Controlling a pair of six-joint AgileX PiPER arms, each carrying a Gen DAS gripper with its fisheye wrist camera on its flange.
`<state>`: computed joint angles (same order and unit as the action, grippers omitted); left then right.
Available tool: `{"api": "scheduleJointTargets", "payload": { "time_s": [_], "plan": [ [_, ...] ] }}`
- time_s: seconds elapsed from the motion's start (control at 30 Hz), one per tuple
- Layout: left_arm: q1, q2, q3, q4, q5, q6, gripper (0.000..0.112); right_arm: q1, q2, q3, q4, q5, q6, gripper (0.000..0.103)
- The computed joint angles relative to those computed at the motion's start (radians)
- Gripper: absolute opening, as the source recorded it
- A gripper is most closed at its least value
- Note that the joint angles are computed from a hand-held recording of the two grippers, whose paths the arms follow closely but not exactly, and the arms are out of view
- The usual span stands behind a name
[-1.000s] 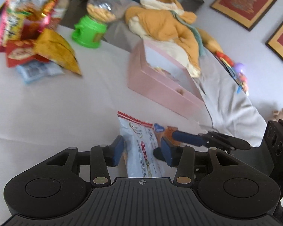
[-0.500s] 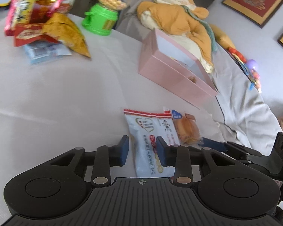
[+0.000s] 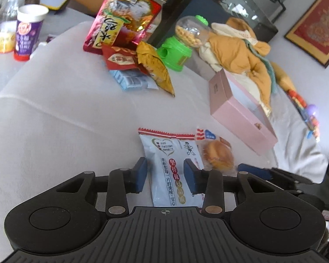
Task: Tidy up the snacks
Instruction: 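Lift the white biscuit packet off the table with the left tool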
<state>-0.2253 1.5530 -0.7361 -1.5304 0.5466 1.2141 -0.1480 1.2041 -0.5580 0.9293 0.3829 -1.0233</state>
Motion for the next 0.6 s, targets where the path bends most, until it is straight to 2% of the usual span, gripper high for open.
{"api": "scheduleJointTargets", "payload": {
  "time_s": [0.17, 0.2, 0.27, 0.33, 0.47, 0.6],
  "plan": [
    [-0.019, 0.004, 0.023, -0.103, -0.010, 0.103, 0.045, 0.064, 0.039, -0.012, -0.042, -0.034, 0.048, 0.077],
    [-0.032, 0.002, 0.018, -0.101, -0.027, 0.099, 0.046, 0.083, 0.046, -0.009, -0.064, -0.057, 0.070, 0.077],
    [-0.055, -0.008, -0.008, -0.007, -0.052, -0.006, 0.048, 0.093, 0.051, 0.009, -0.002, -0.094, 0.008, 0.079],
    [-0.058, -0.033, -0.015, 0.052, -0.038, -0.063, 0.048, 0.054, 0.057, 0.004, 0.041, -0.056, -0.039, 0.080],
    [-0.050, -0.055, -0.003, -0.007, 0.015, 0.021, 0.048, -0.004, 0.052, 0.020, 0.125, -0.045, -0.129, 0.079],
    [-0.074, -0.028, -0.031, 0.035, -0.003, -0.062, 0.048, -0.051, 0.055, 0.026, 0.193, -0.020, -0.204, 0.079]
  ]
}}
